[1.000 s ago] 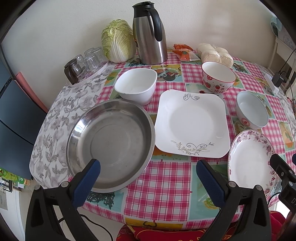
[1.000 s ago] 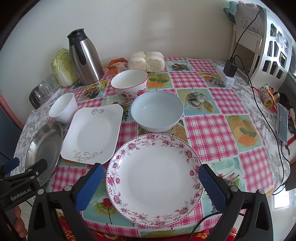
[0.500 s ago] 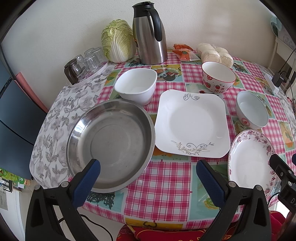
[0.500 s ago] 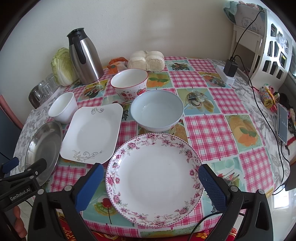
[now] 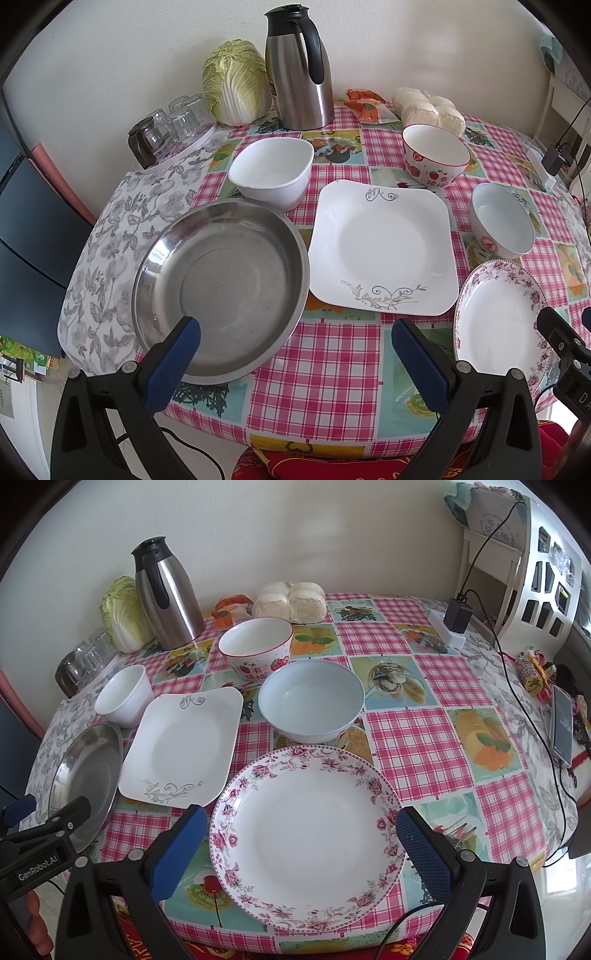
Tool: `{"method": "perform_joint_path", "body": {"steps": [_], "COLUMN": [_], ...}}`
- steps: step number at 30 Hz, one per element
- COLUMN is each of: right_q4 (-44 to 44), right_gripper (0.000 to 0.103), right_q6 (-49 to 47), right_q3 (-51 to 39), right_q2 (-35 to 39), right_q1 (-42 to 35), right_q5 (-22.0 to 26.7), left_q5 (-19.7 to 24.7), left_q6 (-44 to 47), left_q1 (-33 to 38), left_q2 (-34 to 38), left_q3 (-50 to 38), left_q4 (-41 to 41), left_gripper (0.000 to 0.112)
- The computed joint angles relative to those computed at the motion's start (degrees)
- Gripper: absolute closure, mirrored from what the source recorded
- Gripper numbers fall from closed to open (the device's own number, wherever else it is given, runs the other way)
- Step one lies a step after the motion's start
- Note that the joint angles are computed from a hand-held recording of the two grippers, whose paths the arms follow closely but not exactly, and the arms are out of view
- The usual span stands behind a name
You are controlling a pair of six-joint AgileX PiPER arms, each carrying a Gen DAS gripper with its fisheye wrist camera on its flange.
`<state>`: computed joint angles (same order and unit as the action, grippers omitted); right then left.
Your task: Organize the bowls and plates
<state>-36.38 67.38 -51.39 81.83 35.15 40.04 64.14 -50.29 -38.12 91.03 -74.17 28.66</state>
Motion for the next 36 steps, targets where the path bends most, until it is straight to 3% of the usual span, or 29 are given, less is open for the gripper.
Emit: {"method": "perform_joint_path", "body": {"steps": [18, 23, 29, 36], "right_q4": [-1.6, -1.8, -1.5, 0.2], "right_gripper": [0.0, 0.0, 0.0, 0.0], "right_q6": [1.3, 1.0, 0.8, -2.3], "right_q3": [-1.1, -2.3, -6.6, -16.1], "right_q2": [0.9, 1.6, 2.5, 6.8], "right_q1": [1.3, 2.0, 3.2, 5.3], "right_q5": [1.8, 2.7, 3.6, 2.4], "left_q5": [-1.3, -4.8, -6.6, -14.8], "left_q6": [0.7, 1.9, -0.3, 3.2], "left_q1": [0.6, 3.2, 6.1, 16.4], "left_q2": [-0.7, -2.8, -5.3, -10.8], "left_q3": [0.4, 2.7, 5.1, 10.9], "left_q4": [-0.8, -3.4, 0.5, -2.3], "left_gripper": [0.009, 0.009, 0.009, 0.009]}}
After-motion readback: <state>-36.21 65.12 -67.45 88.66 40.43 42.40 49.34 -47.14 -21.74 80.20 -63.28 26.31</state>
